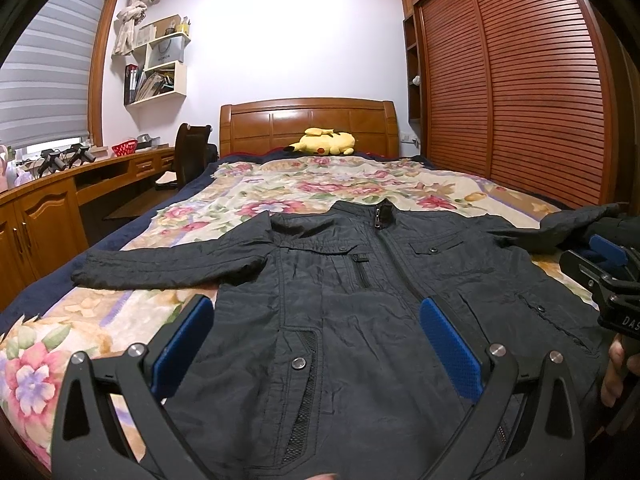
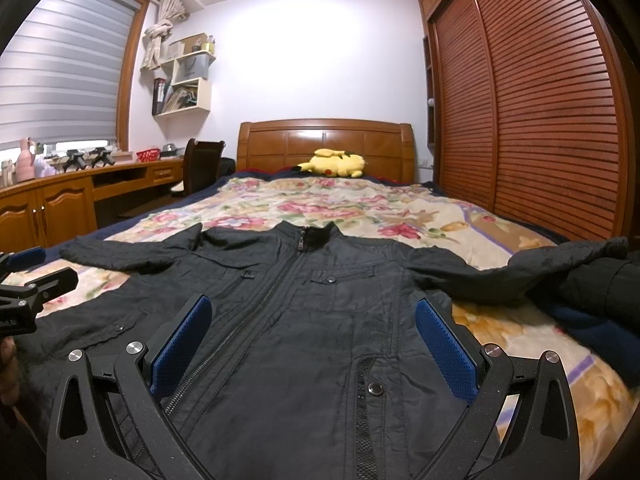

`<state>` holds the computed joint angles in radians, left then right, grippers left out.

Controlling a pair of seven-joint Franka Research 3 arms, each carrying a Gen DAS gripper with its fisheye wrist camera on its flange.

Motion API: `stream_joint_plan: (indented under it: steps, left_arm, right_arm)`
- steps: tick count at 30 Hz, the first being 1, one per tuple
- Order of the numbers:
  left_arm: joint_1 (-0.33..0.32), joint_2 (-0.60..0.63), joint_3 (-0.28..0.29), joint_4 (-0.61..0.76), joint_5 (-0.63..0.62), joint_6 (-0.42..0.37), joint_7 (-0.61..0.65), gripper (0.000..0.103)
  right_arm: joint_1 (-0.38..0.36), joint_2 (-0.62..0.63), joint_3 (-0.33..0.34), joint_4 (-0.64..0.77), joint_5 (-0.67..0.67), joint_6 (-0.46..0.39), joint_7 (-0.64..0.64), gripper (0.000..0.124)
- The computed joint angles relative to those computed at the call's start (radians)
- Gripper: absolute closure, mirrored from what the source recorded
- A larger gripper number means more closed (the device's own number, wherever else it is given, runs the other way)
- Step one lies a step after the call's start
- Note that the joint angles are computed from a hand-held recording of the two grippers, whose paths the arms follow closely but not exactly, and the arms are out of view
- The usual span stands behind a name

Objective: Fold large clothes

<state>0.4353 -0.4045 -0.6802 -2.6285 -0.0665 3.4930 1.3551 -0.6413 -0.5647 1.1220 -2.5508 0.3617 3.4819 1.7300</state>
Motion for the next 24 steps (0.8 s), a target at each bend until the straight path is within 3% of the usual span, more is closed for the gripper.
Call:
stream_joint_plan:
  steps: [24]
  left_arm:
    - [-0.004,-0.014,0.005,-0.006,0.005,0.003,-0.012,0.000]
  right_arm:
    - [0.007,0.006,-0.013,0.003,0.000,0.000,-0.005,0.021]
